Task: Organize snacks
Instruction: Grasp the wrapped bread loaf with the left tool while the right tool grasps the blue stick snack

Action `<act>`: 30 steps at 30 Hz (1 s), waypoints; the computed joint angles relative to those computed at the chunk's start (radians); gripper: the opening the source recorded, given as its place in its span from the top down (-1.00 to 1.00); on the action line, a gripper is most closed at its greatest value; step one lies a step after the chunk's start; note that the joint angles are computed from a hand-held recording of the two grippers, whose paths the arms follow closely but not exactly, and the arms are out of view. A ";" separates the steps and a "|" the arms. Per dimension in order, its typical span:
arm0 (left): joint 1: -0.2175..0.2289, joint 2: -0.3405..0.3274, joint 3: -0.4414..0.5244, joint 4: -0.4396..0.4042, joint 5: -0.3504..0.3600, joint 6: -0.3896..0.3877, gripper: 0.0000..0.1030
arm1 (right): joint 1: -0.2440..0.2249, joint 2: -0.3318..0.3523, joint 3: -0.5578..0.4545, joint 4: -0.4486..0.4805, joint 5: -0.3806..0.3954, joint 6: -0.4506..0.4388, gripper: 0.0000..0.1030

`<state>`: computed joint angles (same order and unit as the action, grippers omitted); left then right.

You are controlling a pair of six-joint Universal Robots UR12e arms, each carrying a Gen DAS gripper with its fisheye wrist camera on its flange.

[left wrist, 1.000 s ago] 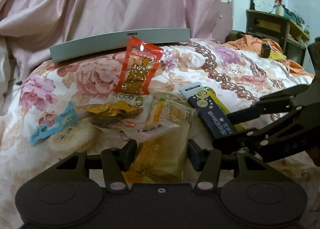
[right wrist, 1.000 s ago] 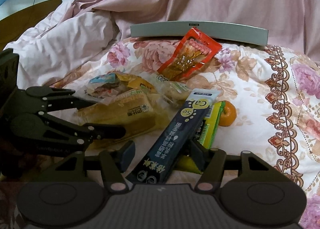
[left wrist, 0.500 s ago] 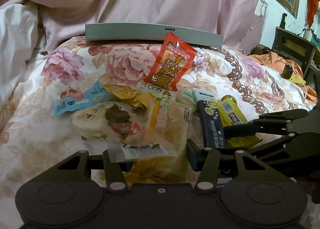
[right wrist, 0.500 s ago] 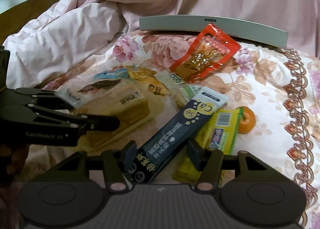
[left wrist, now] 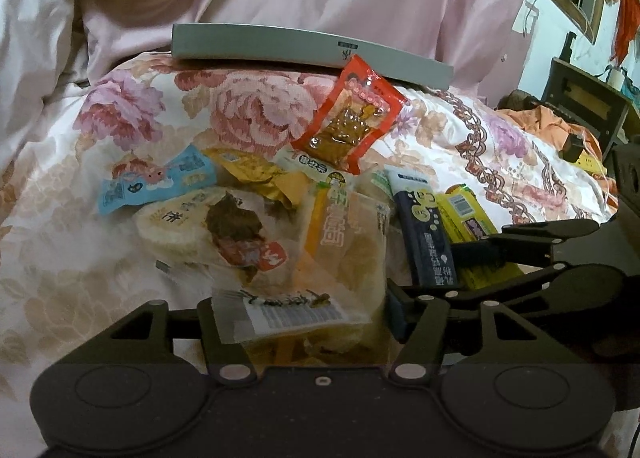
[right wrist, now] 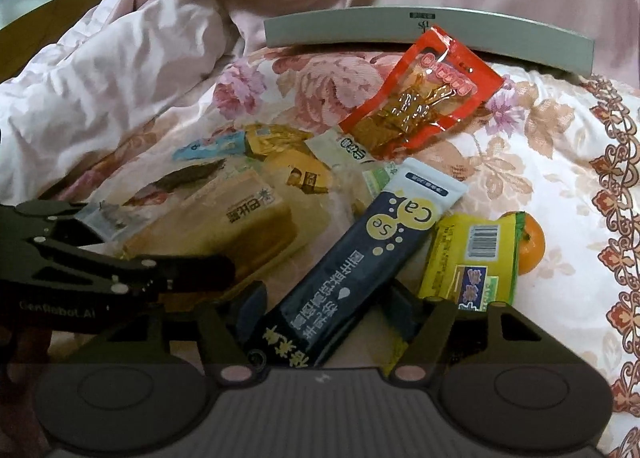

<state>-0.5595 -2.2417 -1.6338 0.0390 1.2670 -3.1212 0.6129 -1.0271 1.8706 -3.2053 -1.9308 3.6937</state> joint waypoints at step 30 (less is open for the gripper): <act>0.001 0.031 -0.031 -0.042 -0.158 -0.217 0.00 | 0.068 -0.027 0.064 -0.092 -0.249 0.099 0.83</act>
